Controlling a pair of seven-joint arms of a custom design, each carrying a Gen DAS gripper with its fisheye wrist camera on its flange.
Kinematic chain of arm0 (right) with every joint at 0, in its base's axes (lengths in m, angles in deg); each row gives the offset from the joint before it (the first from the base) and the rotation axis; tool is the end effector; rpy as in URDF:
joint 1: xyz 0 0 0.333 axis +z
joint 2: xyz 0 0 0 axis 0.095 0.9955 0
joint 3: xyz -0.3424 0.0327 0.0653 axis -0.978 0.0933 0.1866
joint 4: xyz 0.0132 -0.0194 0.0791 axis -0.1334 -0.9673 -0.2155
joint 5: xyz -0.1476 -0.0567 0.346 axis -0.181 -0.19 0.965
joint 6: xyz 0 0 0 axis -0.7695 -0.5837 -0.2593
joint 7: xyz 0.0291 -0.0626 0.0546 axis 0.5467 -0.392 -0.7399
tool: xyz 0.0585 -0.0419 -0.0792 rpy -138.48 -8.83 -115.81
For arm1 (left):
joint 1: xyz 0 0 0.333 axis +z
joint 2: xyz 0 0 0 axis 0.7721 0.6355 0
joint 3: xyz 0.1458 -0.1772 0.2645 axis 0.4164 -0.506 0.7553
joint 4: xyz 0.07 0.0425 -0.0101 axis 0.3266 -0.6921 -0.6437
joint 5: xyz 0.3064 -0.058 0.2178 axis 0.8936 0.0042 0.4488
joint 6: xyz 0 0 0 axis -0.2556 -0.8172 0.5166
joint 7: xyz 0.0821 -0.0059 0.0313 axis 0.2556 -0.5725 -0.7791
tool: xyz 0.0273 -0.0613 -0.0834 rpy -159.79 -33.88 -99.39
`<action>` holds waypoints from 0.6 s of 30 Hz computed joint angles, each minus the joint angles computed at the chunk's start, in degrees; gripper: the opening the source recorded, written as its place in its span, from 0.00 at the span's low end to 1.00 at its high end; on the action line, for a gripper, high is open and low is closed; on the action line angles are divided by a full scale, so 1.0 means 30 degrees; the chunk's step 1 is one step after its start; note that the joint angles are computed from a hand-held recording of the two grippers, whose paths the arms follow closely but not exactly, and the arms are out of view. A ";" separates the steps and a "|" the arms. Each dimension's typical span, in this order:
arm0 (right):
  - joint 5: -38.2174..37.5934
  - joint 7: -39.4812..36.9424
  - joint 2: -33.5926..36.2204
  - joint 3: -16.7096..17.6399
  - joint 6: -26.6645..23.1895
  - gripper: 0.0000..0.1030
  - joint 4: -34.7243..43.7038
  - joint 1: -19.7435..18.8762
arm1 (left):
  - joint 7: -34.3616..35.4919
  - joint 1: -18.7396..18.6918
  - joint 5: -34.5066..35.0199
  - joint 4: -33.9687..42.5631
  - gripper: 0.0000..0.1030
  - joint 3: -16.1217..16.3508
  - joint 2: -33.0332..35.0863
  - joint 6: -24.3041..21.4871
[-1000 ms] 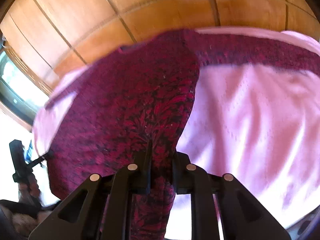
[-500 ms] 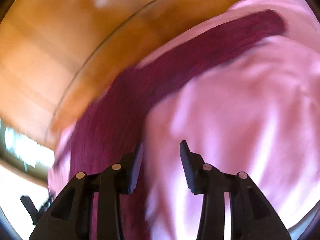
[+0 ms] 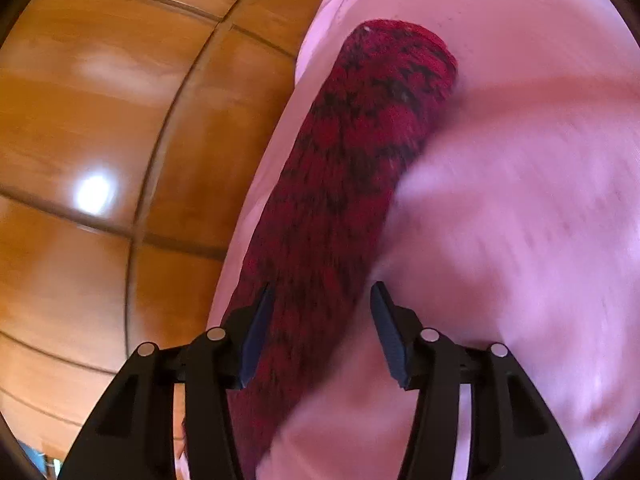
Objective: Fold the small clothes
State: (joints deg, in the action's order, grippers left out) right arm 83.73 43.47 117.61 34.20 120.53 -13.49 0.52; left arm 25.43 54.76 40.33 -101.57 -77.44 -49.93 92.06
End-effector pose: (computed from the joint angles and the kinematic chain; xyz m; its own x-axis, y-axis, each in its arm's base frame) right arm 0.7618 0.1110 0.4125 -0.2819 -0.5924 -0.7547 -0.7258 0.6461 -0.2360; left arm 0.4517 0.0991 0.4296 0.3625 -0.8862 0.2885 -0.6887 -0.4633 -0.5577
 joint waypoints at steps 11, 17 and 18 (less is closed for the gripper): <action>-0.9768 0.5273 -0.0359 -0.5884 -0.2659 0.08 0.0766 0.3884 | 0.4113 -0.1369 -0.4391 0.0459 0.48 0.0738 0.0512 0.0749; -1.2084 0.5702 -0.1001 -0.5682 -0.2214 0.08 0.1160 0.4465 | 0.5600 -0.1145 -0.5409 0.0776 0.59 0.0305 0.0706 0.0597; -1.2335 0.5265 -0.1223 -0.5426 -0.1845 0.08 0.1100 0.4471 | 0.5681 -0.1078 -0.5439 0.0772 0.61 0.0186 0.0712 0.0646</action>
State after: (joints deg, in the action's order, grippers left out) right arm 46.73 59.27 113.94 17.92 115.00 -10.19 13.94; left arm 42.47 51.52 24.01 -99.26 -76.88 -47.79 94.00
